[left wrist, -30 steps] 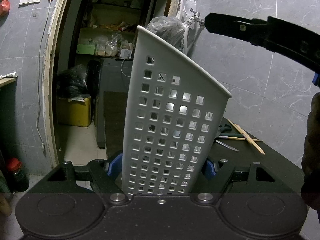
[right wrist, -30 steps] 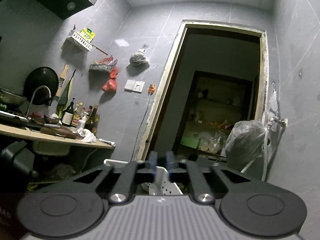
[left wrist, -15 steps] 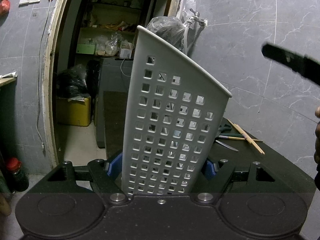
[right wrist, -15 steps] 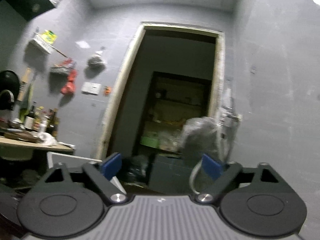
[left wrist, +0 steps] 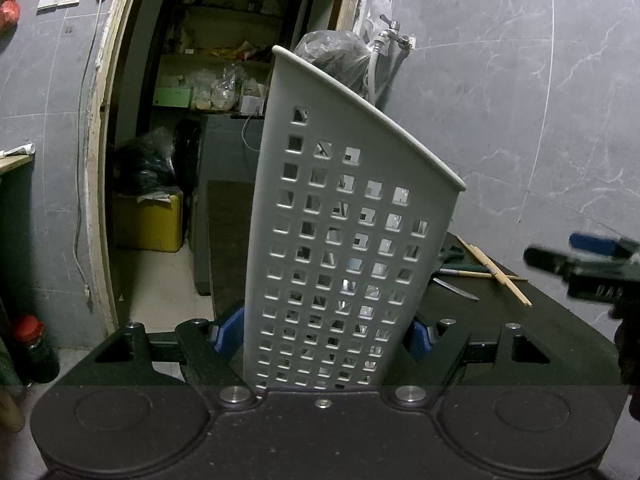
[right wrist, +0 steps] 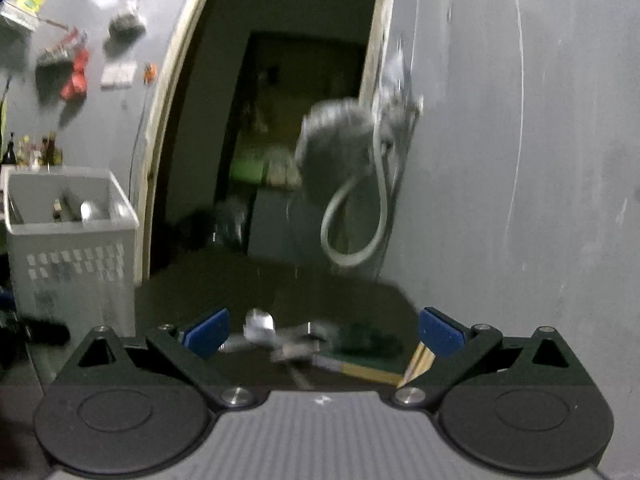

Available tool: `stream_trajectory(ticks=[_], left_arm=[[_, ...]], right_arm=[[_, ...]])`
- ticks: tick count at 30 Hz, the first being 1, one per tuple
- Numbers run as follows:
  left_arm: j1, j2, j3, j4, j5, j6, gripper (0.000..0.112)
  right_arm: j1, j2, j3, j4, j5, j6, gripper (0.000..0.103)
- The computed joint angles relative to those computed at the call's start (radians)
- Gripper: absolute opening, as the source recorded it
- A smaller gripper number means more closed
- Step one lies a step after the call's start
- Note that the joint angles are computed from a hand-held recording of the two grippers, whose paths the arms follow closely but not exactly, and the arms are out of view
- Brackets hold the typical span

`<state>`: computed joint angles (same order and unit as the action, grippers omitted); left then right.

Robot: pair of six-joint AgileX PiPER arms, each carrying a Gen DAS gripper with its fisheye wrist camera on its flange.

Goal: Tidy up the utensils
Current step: 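Lower the open right tool onto a metal spoon on the table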

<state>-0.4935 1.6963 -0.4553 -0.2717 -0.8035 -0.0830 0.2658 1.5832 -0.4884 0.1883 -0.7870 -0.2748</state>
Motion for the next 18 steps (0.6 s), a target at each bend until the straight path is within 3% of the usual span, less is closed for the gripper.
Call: stream_trajectory(ticks=[9, 13, 18], left_arm=[[-0.001, 0.000, -0.001, -0.003, 0.003, 0.002, 0.079], [-0.015, 0.008, -0.009, -0.024, 0.004, 0.014, 0.079], [-0.018, 0.018, -0.014, -0.029, 0.000, 0.017, 0.079]], right_arm=[[-0.124, 0.093, -0.184, -0.315, 0.315, 0.307, 0.103], [-0.147, 0.140, -0.314, -0.603, 0.455, 0.601, 0.103], [-0.147, 0.221, -0.491, -0.986, 0.520, 0.913, 0.103]])
